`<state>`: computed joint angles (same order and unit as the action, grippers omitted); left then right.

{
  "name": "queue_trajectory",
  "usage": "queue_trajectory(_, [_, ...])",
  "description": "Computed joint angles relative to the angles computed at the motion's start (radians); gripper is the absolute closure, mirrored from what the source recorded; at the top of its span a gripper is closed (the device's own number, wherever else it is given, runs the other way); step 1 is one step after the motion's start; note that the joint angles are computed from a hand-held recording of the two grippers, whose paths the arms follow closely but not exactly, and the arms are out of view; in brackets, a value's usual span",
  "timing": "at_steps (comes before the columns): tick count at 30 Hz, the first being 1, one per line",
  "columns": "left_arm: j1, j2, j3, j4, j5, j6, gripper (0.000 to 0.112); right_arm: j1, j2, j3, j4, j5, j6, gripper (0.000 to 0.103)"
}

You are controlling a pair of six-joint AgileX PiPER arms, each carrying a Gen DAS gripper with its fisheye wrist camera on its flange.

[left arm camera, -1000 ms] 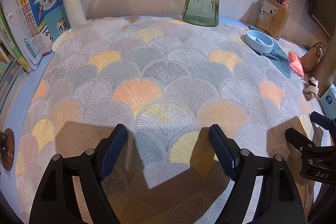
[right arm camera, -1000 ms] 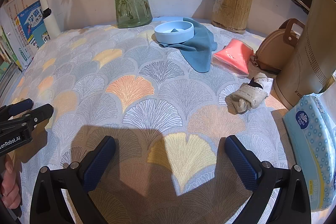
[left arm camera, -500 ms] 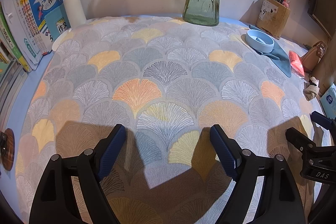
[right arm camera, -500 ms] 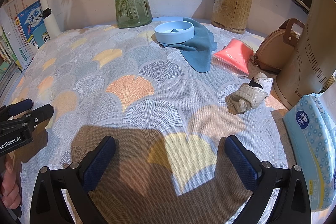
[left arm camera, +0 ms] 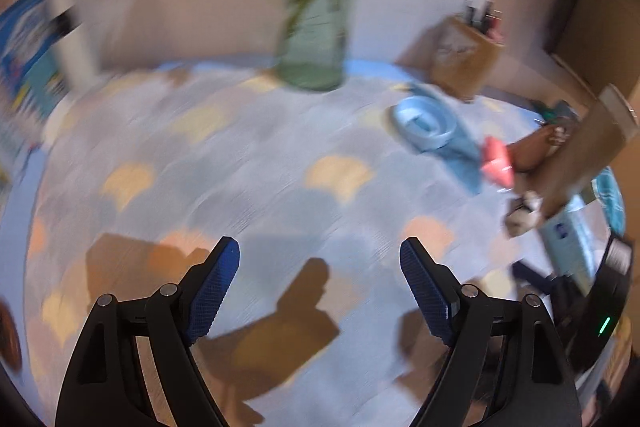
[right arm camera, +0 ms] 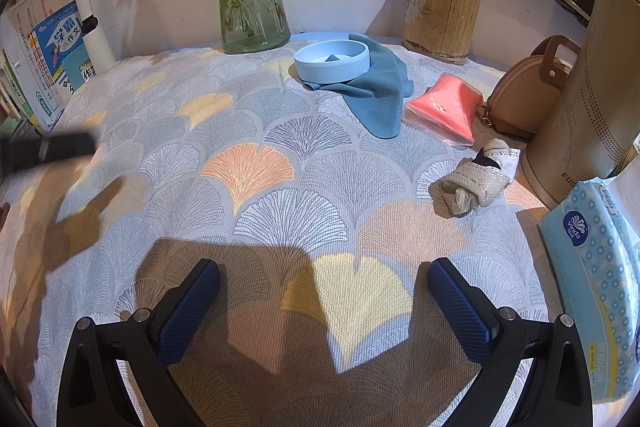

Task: Organize soft objects
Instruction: 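Grasp the light blue bowl rim with the left tool while the right tool grasps the white knotted cloth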

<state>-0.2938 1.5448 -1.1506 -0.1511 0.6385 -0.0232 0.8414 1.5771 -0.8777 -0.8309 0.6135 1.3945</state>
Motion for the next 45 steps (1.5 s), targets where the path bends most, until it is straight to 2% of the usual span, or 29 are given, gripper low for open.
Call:
queue_trajectory(3, [-0.028,0.077,-0.107,-0.037,0.017,0.047,0.031,0.002,0.005,-0.008,0.005,0.011,0.006,0.000])
queue_trajectory(6, [-0.056,0.153,-0.204,-0.048,0.033,0.101,0.031,-0.003,-0.012,-0.017,0.112,0.031,-0.062,0.000])
queue_trajectory(11, [-0.075,0.278,-0.345,-0.077,0.079,0.173,0.031,0.091,-0.068,0.055,0.071,0.068,0.039,0.000])
queue_trajectory(16, [-0.081,0.387,-0.478,-0.174,0.139,0.272,0.031,0.051,-0.108,0.073,0.173,0.018,-0.097,0.000])
queue_trajectory(18, [-0.083,0.429,-0.538,-0.196,0.169,0.297,0.031,0.041,-0.094,0.039,0.222,0.074,-0.160,0.000])
queue_trajectory(20, [-0.081,0.488,-0.620,-0.215,0.205,0.312,0.031,0.052,-0.106,0.028,0.158,0.170,-0.062,0.000])
queue_trajectory(21, [-0.081,0.515,-0.658,-0.216,0.221,0.306,0.031,0.034,-0.141,0.053,0.109,0.170,0.021,0.000])
queue_trajectory(24, [-0.077,0.586,-0.748,-0.243,0.257,0.318,0.031,-0.100,-0.216,0.096,0.120,0.058,0.128,0.000])
queue_trajectory(26, [-0.084,0.632,-0.805,-0.246,0.284,0.330,0.031,-0.181,-0.215,0.098,0.130,-0.003,0.191,0.000])
queue_trajectory(28, [-0.100,0.655,-0.827,-0.208,0.273,0.314,0.031,-0.226,-0.165,0.051,0.178,-0.004,0.166,0.001])
queue_trajectory(29, [-0.109,0.663,-0.830,-0.187,0.259,0.306,0.032,-0.246,-0.132,0.027,0.195,0.000,0.164,0.007])
queue_trajectory(31, [-0.109,0.689,-0.860,-0.187,0.271,0.302,0.033,-0.241,-0.096,0.000,0.146,0.021,0.226,0.008])
queue_trajectory(32, [-0.106,0.693,-0.861,-0.196,0.266,0.303,0.034,-0.239,-0.092,0.003,0.100,0.020,0.266,0.015])
queue_trajectory(35, [-0.104,0.674,-0.828,-0.188,0.230,0.312,0.049,-0.235,-0.064,-0.017,0.042,0.008,0.316,0.032])
queue_trajectory(36, [-0.100,0.669,-0.823,-0.198,0.232,0.328,0.050,-0.236,-0.047,-0.030,0.041,0.011,0.303,0.035])
queue_trajectory(37, [-0.096,0.654,-0.804,-0.210,0.228,0.341,0.050,-0.230,-0.024,-0.054,0.036,0.038,0.287,0.044])
queue_trajectory(38, [-0.093,0.630,-0.772,-0.213,0.216,0.347,0.050,-0.225,-0.007,-0.070,0.027,0.050,0.282,0.059])
queue_trajectory(40, [-0.086,0.567,-0.691,-0.219,0.176,0.354,0.050,-0.226,-0.008,-0.073,0.031,0.047,0.253,0.075])
queue_trajectory(41, [-0.078,0.527,-0.643,-0.235,0.162,0.365,0.050,-0.221,-0.018,-0.062,0.026,0.052,0.255,0.079])
queue_trajectory(44, [-0.054,0.380,-0.481,-0.272,0.114,0.397,0.050,-0.218,-0.079,0.006,-0.005,-0.015,0.274,0.079])
queue_trajectory(45, [-0.040,0.319,-0.420,-0.288,0.107,0.412,0.050,-0.192,-0.108,0.028,-0.036,-0.007,0.299,0.079])
